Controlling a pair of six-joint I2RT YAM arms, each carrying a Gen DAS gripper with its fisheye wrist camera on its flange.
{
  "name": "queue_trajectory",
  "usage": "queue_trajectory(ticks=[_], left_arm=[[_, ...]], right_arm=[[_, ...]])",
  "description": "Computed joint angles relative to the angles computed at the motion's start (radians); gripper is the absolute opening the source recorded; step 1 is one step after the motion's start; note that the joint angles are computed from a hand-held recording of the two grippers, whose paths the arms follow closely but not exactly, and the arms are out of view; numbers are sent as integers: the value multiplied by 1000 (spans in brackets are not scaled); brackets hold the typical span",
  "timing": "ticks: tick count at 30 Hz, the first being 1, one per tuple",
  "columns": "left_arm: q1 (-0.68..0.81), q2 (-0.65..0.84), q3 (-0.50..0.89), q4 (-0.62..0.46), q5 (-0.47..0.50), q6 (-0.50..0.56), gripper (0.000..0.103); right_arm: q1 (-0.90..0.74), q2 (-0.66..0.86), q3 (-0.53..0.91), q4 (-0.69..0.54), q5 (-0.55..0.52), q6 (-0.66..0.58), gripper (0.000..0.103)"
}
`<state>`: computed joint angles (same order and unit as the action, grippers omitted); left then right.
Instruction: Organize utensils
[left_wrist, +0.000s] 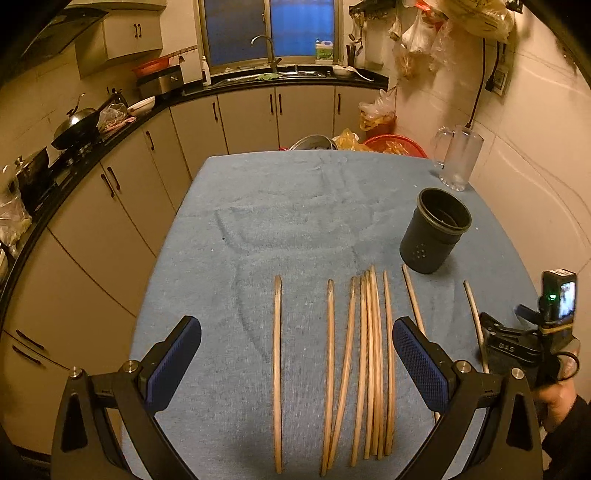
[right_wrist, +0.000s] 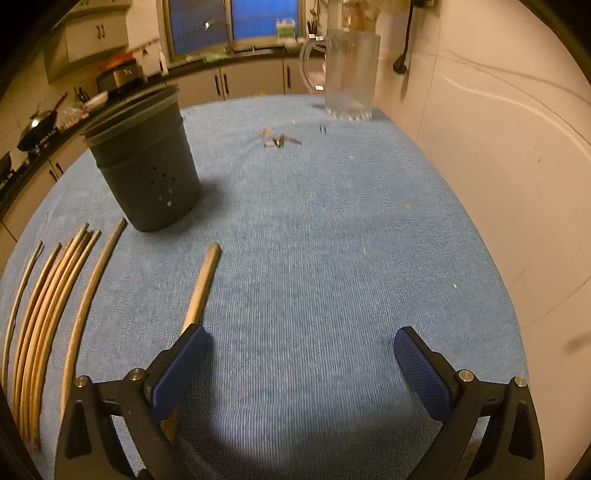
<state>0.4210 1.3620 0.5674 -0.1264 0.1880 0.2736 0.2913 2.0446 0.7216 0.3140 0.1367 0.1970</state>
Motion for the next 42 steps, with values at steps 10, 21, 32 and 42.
queue_trajectory(ticks=[10,21,32,42], left_arm=[[77,-4,9,-3,73,18,103],[224,-118,-86,115,244,70,103],[256,-118,-94,202,267,30,103],[282,-128,-120,257,304,36,103]], right_arm=[[255,-562,-133,-299,169,197,102],[597,-790,-171,-282,391,180,102],[744,-788,-181,-193,601,189,102],[797,-777,-195,-128,686,147,102]])
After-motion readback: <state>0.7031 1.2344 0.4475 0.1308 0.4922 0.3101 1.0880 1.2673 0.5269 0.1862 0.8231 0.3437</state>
